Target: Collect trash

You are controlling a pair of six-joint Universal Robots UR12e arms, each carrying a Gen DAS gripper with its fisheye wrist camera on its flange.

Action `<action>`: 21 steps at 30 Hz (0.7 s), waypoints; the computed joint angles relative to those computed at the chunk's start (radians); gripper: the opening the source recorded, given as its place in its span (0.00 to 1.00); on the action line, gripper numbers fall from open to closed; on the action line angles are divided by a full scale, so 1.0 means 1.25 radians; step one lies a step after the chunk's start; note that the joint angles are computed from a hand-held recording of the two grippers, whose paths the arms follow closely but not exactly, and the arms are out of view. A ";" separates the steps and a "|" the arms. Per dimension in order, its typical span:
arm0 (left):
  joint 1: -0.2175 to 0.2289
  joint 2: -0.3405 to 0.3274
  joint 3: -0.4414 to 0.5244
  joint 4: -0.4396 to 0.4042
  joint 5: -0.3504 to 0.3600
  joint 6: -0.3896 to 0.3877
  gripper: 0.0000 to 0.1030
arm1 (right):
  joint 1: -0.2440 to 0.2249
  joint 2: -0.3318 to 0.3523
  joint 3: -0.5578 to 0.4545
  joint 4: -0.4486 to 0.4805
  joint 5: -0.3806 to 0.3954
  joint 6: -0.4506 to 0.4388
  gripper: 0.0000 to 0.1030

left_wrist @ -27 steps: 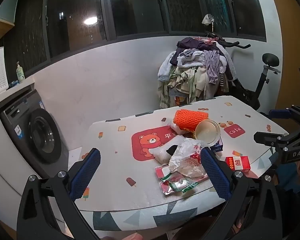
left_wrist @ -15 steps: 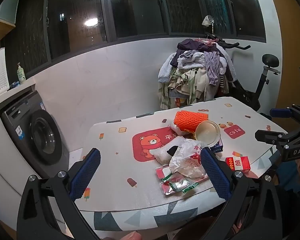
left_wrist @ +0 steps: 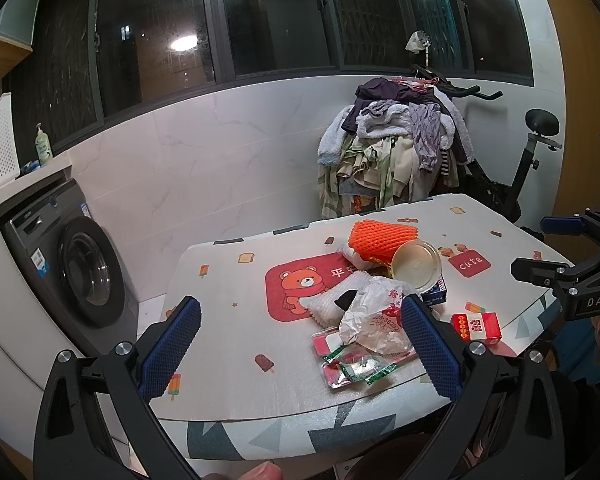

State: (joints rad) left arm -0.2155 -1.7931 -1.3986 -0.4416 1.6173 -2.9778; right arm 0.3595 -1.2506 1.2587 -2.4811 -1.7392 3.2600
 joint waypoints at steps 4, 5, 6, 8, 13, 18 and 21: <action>0.001 0.000 0.000 -0.001 -0.002 -0.001 0.95 | 0.001 0.000 0.000 0.000 -0.001 0.001 0.95; 0.000 0.000 0.000 -0.001 -0.001 -0.002 0.95 | 0.002 0.002 0.001 -0.003 -0.003 0.001 0.95; 0.000 0.000 0.000 -0.001 -0.001 -0.002 0.95 | 0.002 0.002 0.001 -0.002 -0.003 0.001 0.95; 0.000 0.000 -0.001 0.001 -0.001 -0.001 0.95 | 0.002 0.001 0.001 -0.003 -0.004 0.001 0.95; 0.003 0.003 -0.006 0.004 -0.005 0.003 0.95 | 0.000 -0.002 0.001 0.001 -0.002 0.000 0.95; 0.003 0.004 -0.007 0.004 -0.005 0.002 0.95 | 0.000 -0.002 0.001 0.001 -0.003 -0.002 0.95; 0.003 0.003 -0.006 0.002 -0.005 0.002 0.95 | 0.001 -0.001 0.001 0.000 -0.005 -0.001 0.95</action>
State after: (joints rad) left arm -0.2122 -1.7890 -1.4055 -0.4385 1.6113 -2.9757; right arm 0.3605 -1.2519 1.2595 -2.4817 -1.7457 3.2585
